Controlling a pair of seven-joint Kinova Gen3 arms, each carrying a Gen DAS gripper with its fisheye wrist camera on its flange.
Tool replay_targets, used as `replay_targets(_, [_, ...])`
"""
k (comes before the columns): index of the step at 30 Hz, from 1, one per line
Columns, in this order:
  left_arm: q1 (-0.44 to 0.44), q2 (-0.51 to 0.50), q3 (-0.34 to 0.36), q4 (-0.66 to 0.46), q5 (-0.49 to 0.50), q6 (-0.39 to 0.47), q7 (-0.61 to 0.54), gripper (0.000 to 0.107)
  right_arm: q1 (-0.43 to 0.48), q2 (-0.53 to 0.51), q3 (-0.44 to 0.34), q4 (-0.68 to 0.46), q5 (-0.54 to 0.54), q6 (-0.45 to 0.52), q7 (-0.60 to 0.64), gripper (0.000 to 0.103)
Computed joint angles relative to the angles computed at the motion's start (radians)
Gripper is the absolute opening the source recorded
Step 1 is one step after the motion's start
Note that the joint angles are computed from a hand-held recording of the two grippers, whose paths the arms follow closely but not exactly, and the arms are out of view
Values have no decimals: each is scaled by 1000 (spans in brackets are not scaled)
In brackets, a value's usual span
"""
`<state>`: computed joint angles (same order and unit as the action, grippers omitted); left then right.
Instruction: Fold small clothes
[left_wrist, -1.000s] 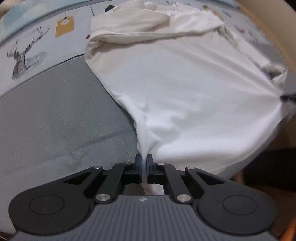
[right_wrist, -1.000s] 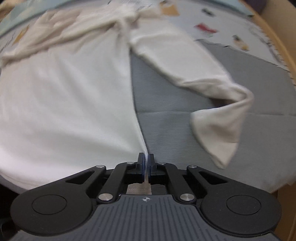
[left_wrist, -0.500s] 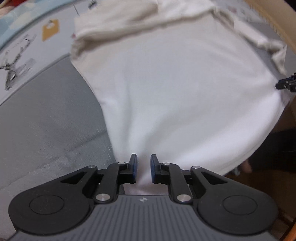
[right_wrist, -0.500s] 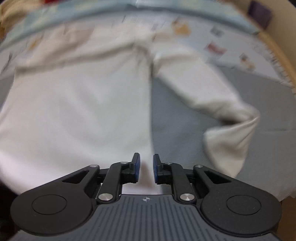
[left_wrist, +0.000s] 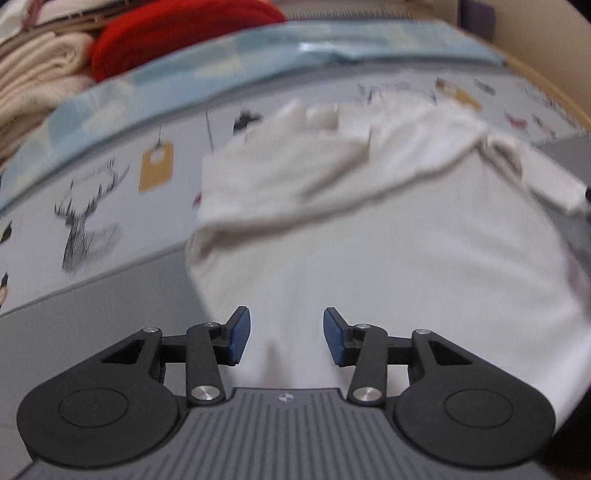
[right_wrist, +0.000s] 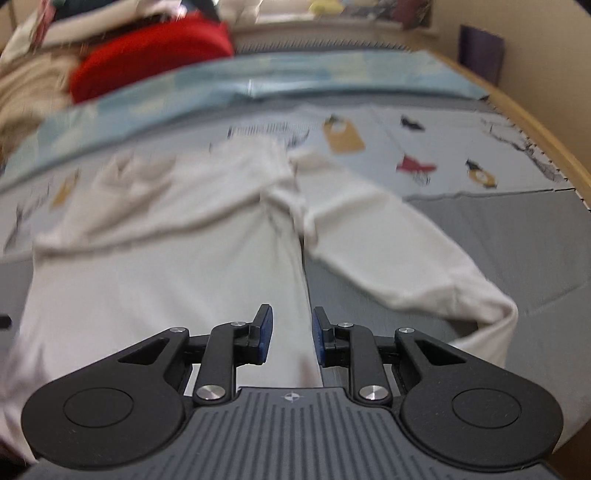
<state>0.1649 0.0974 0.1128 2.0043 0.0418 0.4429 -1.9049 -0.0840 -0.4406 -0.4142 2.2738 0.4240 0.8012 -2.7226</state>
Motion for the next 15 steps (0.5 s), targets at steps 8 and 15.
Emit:
replay_targets(8, [123,123,81,-27,2,-285,89,48,96,62,-47,33,91,-125,-224,23])
replay_targets(15, [295,313,5,-162,-83,-356,130,48,56,224,-46,-4,124,-79,-225,24])
